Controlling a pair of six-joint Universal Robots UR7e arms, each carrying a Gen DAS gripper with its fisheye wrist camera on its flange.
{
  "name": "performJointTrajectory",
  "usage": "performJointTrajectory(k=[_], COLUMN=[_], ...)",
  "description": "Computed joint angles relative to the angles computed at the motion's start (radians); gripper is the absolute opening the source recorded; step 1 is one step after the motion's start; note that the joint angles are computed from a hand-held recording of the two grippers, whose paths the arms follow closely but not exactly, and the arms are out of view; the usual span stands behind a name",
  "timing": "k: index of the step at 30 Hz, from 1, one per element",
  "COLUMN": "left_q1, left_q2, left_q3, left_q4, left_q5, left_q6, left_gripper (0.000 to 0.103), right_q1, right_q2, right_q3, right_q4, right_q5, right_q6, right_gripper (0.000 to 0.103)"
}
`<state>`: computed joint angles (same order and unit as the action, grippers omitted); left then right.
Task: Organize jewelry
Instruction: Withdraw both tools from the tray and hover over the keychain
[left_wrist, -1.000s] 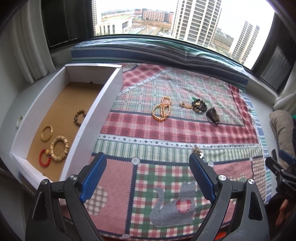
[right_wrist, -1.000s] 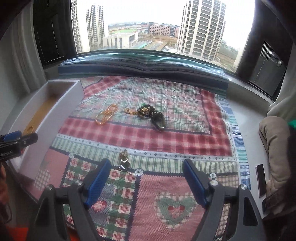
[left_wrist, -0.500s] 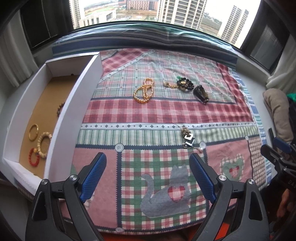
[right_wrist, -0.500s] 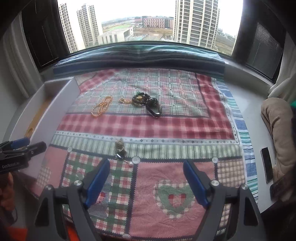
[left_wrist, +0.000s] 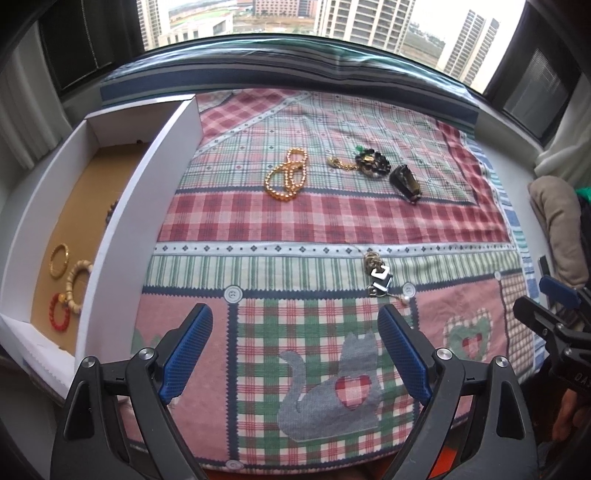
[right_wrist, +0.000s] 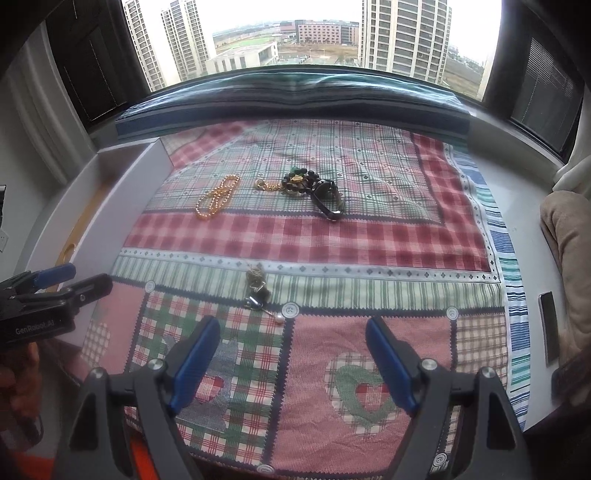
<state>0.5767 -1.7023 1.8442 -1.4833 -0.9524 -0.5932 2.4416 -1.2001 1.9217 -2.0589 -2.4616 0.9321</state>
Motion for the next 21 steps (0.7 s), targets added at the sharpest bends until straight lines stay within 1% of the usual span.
performJointTrajectory(k=[9, 21], left_q1=[0.016, 0.027], left_q2=[-0.003, -0.013], left_q3=[0.002, -0.008], left_q4=[0.013, 0.044], left_q5=[0.027, 0.067], left_q6=[0.002, -0.003], left_gripper=[0.092, 0.092], right_q1=[-0.022, -0.049], right_q2=[0.026, 0.06], right_q3=[-0.011, -0.006], right_q4=[-0.048, -0.16], right_q5=[0.027, 0.037], right_q6=[-0.071, -0.153], right_gripper=[0.083, 0.083])
